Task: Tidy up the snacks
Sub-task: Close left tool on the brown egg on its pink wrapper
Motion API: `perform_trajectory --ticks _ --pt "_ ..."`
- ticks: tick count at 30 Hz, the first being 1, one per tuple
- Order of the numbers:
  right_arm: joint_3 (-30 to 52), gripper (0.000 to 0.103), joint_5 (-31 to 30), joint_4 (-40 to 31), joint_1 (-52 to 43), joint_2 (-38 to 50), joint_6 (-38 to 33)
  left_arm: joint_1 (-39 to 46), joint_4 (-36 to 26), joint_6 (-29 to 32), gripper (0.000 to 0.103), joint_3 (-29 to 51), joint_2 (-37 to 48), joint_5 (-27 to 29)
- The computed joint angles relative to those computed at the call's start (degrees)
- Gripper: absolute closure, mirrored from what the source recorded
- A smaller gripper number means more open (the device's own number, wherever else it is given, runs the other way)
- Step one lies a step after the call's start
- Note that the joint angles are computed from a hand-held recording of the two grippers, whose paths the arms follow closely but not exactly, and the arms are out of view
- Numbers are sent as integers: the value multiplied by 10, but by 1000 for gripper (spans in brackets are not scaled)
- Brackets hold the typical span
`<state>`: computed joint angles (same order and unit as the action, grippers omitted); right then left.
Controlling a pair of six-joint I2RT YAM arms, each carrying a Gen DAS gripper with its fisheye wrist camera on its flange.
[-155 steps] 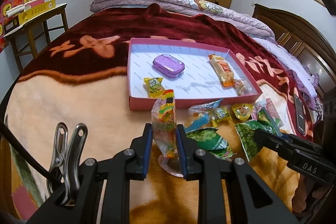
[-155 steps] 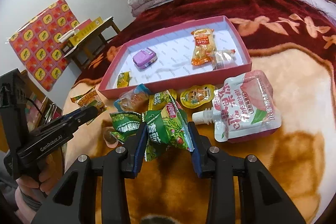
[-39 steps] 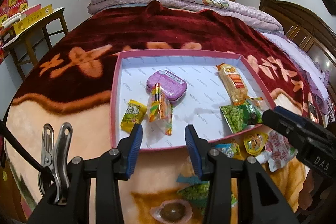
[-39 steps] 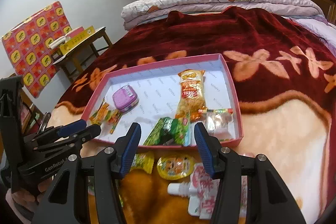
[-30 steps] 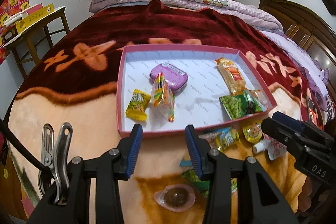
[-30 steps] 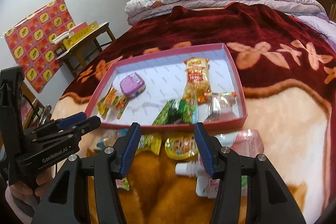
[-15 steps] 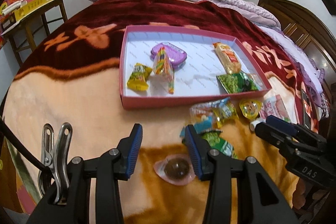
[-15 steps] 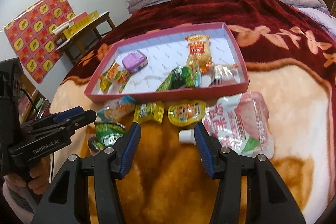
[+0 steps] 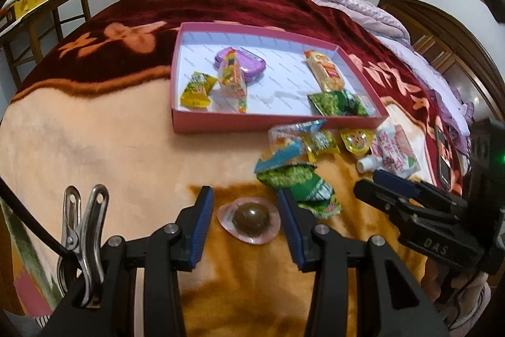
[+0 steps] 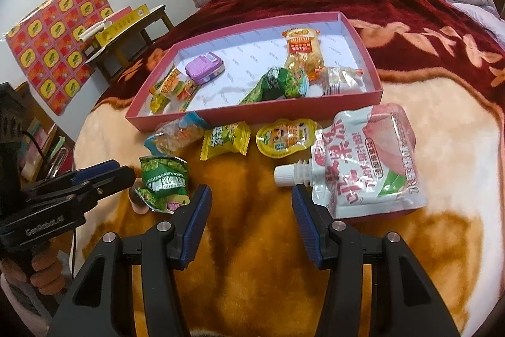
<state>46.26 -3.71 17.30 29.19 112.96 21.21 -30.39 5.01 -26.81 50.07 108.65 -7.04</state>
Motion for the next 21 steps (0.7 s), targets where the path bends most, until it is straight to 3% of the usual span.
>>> perform_trajectory --ticks 15,18,21 --pt "8 49 6 -12 7 12 0 -31 12 8 59 18 51 -51" --pt "9 49 5 -12 7 12 1 -32 32 13 67 7 49 -52" --pt "10 49 5 -12 10 13 0 -32 33 22 67 2 43 -54"
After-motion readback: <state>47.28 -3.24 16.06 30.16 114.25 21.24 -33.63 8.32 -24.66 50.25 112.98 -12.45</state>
